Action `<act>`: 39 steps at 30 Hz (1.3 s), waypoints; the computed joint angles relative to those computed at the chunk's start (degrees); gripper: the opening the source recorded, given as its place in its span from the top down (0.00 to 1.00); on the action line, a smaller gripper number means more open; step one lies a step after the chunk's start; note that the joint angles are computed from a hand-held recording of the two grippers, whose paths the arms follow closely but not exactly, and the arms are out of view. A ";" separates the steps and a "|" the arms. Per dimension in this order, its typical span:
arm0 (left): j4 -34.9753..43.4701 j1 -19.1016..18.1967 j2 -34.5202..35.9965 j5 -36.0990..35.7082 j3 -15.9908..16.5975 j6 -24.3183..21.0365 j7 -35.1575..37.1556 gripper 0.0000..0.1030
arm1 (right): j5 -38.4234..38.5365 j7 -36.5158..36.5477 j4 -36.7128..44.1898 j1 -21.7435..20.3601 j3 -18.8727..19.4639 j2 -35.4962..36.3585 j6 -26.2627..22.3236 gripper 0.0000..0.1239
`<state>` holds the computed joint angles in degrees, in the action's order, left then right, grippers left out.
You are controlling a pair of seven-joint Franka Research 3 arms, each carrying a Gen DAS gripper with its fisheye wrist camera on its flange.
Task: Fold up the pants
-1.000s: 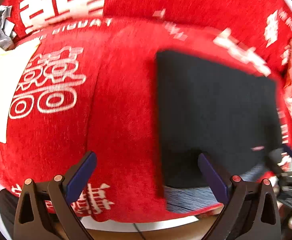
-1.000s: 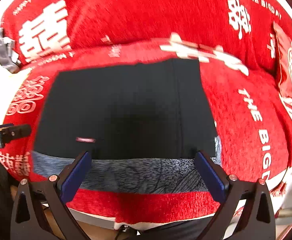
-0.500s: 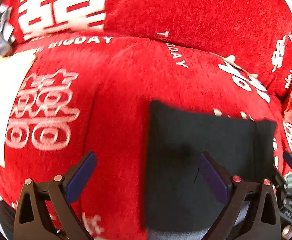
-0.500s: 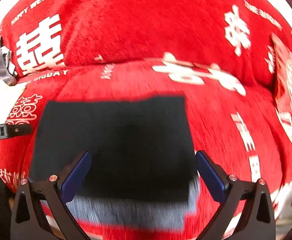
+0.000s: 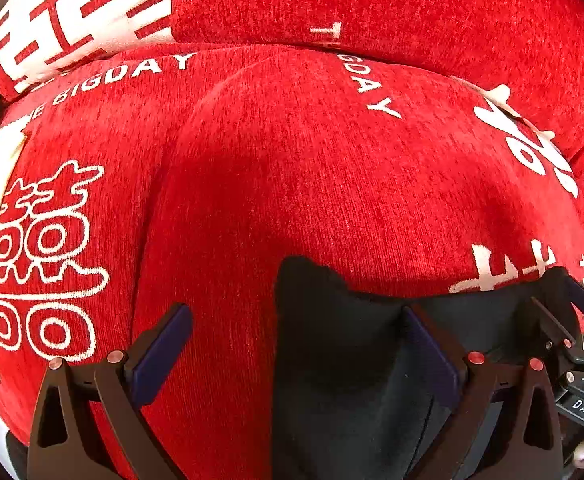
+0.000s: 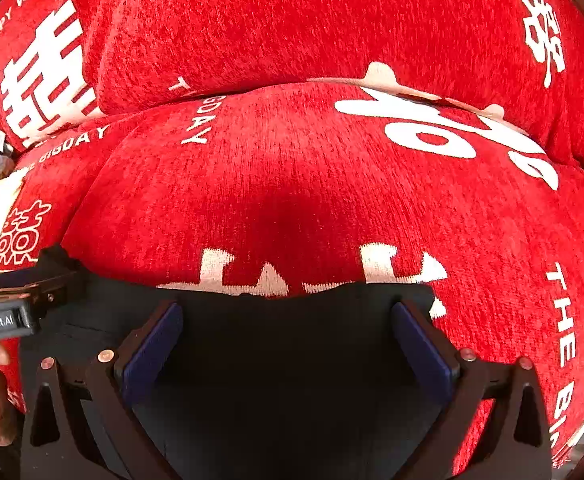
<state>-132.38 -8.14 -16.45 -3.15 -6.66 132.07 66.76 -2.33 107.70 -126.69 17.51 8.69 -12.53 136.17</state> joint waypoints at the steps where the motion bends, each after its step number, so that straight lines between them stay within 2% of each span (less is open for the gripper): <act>1: 0.14 -0.07 -0.18 -0.59 0.24 -0.49 0.22 0.00 | -0.38 -0.09 0.58 0.00 0.11 0.04 -1.00 0.17; 3: 0.02 0.21 -1.66 -0.54 0.36 -0.53 -0.07 0.00 | -3.48 2.36 1.70 -0.47 1.04 -0.51 -2.94 0.17; 5: -1.19 0.39 -3.96 1.04 -0.08 0.69 -0.58 0.00 | -6.14 3.82 -0.10 -0.47 1.71 -3.76 0.12 0.17; 13: -4.45 -0.98 -8.12 1.32 0.25 -0.53 -0.86 0.00 | -4.45 0.82 -2.02 0.83 2.59 -5.35 -3.18 0.17; 15: -6.52 -1.42 -9.93 1.46 0.15 -0.41 -0.98 0.00 | -3.73 1.27 -4.30 0.94 2.51 -7.72 -1.90 0.17; 20: -9.71 -2.28 -14.26 1.82 0.35 -0.11 -2.11 0.00 | -2.89 1.37 -8.35 0.79 3.51 -13.68 -4.49 0.17; 26: -13.03 -3.42 -18.97 2.58 0.56 -0.63 -1.58 0.00 | -1.10 2.50 -15.03 0.51 4.66 -22.70 -4.57 0.17; 32: -15.86 -4.99 -23.56 1.27 1.48 -2.26 -1.25 0.00 | -1.88 3.22 -15.38 -0.35 6.87 -26.70 -8.37 0.17; 36: -17.39 -6.10 -26.63 0.85 1.24 -2.79 -1.53 0.00 | 0.11 3.85 -16.01 0.50 7.09 -29.20 -5.27 0.17; 39: -17.96 -7.03 -27.21 0.64 1.03 -3.09 -1.67 0.00 | 0.26 2.35 -16.21 1.35 7.87 -28.40 -4.58 0.17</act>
